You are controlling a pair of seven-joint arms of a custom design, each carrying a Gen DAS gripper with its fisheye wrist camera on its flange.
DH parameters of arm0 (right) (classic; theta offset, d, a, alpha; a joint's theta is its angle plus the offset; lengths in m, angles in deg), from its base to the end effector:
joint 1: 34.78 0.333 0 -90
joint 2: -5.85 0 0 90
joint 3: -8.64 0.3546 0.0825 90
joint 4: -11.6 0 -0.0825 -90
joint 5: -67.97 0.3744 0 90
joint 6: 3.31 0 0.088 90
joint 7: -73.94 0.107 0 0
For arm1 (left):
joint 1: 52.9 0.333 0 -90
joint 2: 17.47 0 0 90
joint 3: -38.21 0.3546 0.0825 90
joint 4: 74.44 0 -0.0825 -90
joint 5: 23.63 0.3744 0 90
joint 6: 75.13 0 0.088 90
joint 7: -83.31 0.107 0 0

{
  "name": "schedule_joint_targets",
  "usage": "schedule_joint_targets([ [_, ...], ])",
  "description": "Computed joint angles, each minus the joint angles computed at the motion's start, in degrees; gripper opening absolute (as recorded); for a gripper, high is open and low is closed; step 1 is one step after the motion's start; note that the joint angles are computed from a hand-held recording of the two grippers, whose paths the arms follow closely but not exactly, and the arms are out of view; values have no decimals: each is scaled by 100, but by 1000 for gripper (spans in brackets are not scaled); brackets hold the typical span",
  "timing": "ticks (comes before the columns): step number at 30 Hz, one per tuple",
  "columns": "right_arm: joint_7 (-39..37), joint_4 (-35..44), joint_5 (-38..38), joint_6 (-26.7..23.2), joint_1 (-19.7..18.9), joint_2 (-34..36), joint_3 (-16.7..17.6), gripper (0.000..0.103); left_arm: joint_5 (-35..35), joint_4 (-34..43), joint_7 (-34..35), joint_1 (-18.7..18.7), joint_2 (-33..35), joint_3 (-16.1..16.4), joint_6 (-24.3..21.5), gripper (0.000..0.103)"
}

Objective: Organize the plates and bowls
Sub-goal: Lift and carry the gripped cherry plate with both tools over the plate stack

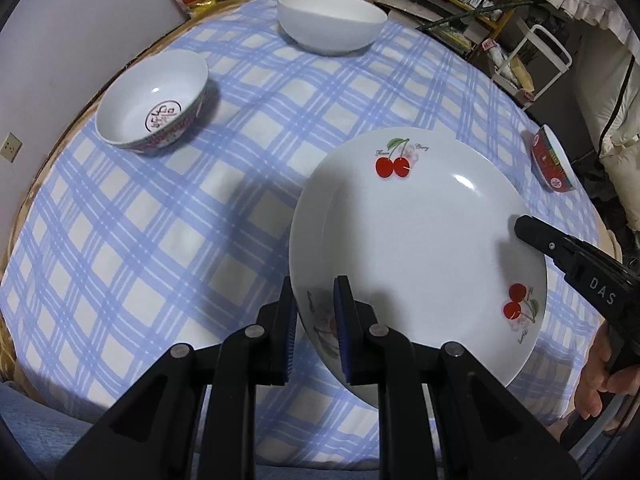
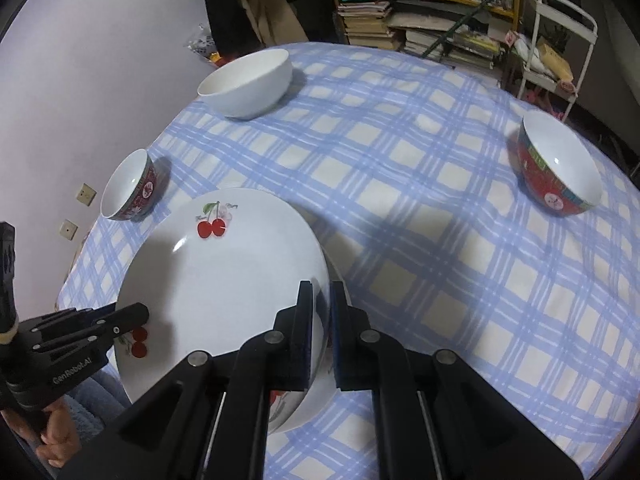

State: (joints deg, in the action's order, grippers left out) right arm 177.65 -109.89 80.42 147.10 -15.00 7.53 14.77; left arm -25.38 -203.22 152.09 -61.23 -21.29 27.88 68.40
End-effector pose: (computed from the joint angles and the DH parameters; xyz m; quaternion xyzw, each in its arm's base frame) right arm 0.5226 0.2476 0.4940 -0.7019 0.6684 -0.0311 0.2440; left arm 0.5022 -0.1709 0.4714 -0.7201 0.6749 -0.1478 0.0636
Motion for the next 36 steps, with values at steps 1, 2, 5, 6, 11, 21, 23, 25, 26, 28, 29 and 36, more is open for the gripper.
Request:
schedule_joint_targets([
  [1,-3,-9,26,-6,-4,-2,-3,10,-27,-14,-2,-5,6,-2,24,18],
  [2,17,-28,3,-11,-3,-13,-5,10,-49,-21,12,-6,7,1,37,18],
  [5,13,-45,6,-79,0,-9,-2,10,-46,-18,-10,-3,23,3,23,17],
  [6,23,-42,-12,-115,5,4,0,10,-67,-26,-9,-3,23,5,21,17],
  [11,101,-37,-118,-237,31,48,13,10,-101,-56,-51,4,21,10,9,18],
  [21,140,-12,-213,-380,42,95,13,10,35,-15,-152,-4,110,-12,-117,17],
  [23,154,-6,-254,-414,46,107,14,10,66,8,-173,-10,139,-16,-147,17],
  [25,118,2,-237,-432,49,126,21,10,132,23,-237,-11,158,-20,-207,17],
  [26,122,8,-260,-439,56,138,25,10,144,20,-252,-12,160,-19,-239,17],
  [28,173,-11,-386,-394,79,136,29,10,209,17,-268,-18,186,-25,-259,17],
  [29,193,-34,-401,-336,82,125,29,10,241,11,-283,-21,196,-26,-255,17],
  [36,352,-120,-536,-168,93,79,23,10,173,24,-269,-28,247,-22,-251,17],
])
